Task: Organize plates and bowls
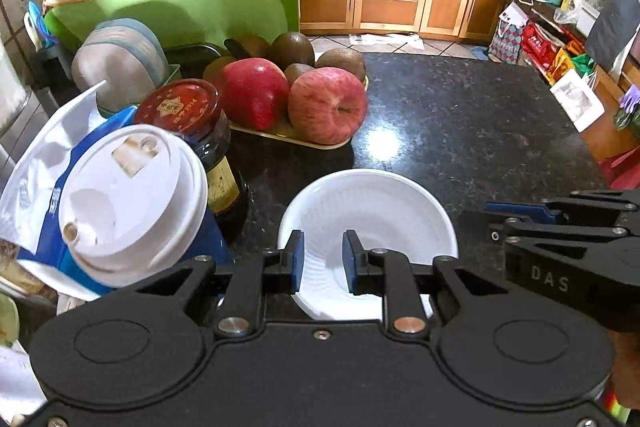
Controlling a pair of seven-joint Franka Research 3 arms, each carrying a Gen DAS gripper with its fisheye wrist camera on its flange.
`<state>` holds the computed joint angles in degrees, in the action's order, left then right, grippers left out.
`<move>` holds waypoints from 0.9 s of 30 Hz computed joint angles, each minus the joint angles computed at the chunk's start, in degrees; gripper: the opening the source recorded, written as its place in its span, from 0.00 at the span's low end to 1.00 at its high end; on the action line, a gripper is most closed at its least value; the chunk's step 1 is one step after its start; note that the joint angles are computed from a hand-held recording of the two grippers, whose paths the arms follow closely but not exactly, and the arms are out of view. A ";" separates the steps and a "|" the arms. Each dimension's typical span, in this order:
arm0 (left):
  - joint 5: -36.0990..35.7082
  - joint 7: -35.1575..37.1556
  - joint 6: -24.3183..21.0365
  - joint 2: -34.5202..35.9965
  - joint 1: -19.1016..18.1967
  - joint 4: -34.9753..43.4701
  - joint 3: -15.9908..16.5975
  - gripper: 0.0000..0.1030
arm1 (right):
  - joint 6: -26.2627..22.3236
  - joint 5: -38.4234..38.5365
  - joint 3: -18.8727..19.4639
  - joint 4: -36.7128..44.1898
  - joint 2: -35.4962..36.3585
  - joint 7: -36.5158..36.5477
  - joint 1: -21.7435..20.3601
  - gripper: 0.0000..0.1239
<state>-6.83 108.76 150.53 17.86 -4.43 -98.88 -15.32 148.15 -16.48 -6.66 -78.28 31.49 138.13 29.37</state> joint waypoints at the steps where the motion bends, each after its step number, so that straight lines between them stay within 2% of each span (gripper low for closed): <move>1: 0.70 -0.43 0.17 0.17 -0.31 0.07 0.28 0.30 | -0.24 0.00 0.01 0.39 0.39 -0.25 -0.07 0.17; 15: 1.70 0.29 -1.67 2.06 0.23 2.05 0.06 0.30 | 1.24 4.44 0.90 1.20 2.39 -4.76 -1.51 0.17; 23: -0.99 3.14 1.04 0.36 1.47 -0.17 -0.72 0.30 | 1.30 4.41 0.24 0.82 2.25 -4.96 -0.77 0.17; 27: -0.74 3.43 0.88 0.25 1.24 -0.39 -0.33 0.30 | 1.27 4.49 0.39 0.70 2.16 -5.06 -0.81 0.17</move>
